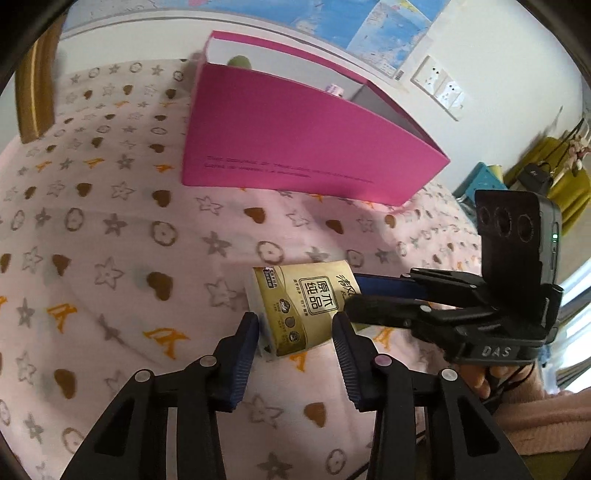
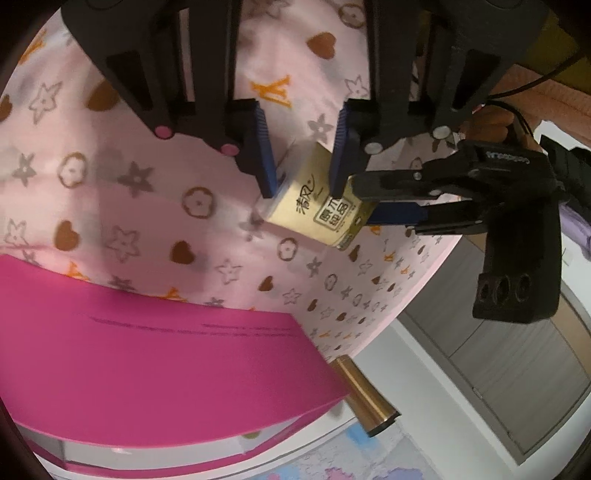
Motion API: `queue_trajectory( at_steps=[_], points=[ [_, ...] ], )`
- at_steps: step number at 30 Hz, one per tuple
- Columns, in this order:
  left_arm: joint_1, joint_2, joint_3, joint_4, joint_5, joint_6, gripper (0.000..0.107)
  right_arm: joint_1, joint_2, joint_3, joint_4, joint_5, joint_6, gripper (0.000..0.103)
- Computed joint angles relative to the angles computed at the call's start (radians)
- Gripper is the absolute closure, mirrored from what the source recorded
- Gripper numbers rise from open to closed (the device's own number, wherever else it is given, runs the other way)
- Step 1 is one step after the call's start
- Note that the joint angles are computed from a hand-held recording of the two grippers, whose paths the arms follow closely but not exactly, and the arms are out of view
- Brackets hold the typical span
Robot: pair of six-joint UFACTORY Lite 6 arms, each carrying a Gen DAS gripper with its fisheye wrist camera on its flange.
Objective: Organize soft objects
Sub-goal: 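Grasp the yellow tissue pack with the right gripper, then lift the yellow tissue pack with the right gripper and carry it toward the box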
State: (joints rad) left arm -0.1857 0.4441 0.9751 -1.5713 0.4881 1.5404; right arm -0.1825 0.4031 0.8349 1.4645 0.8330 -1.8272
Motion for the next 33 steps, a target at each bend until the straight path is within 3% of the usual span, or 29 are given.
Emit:
queue_trajectory(
  at_steps=[11,19,33],
  points=[
    [-0.136,0.115,0.154,0.023,-0.046,-0.064,0.066,-0.114,-0.047,-0.02,-0.027,-0.049,0.005,0.07],
    [-0.187,0.122,0.181,0.041,-0.114,-0.089,0.066,-0.142,-0.039,-0.038,-0.01,-0.048,-0.026,0.066],
    [-0.215,0.119,0.192,0.03,-0.129,-0.077,0.066,-0.145,-0.115,-0.088,0.018,-0.067,-0.04,0.067]
  ],
)
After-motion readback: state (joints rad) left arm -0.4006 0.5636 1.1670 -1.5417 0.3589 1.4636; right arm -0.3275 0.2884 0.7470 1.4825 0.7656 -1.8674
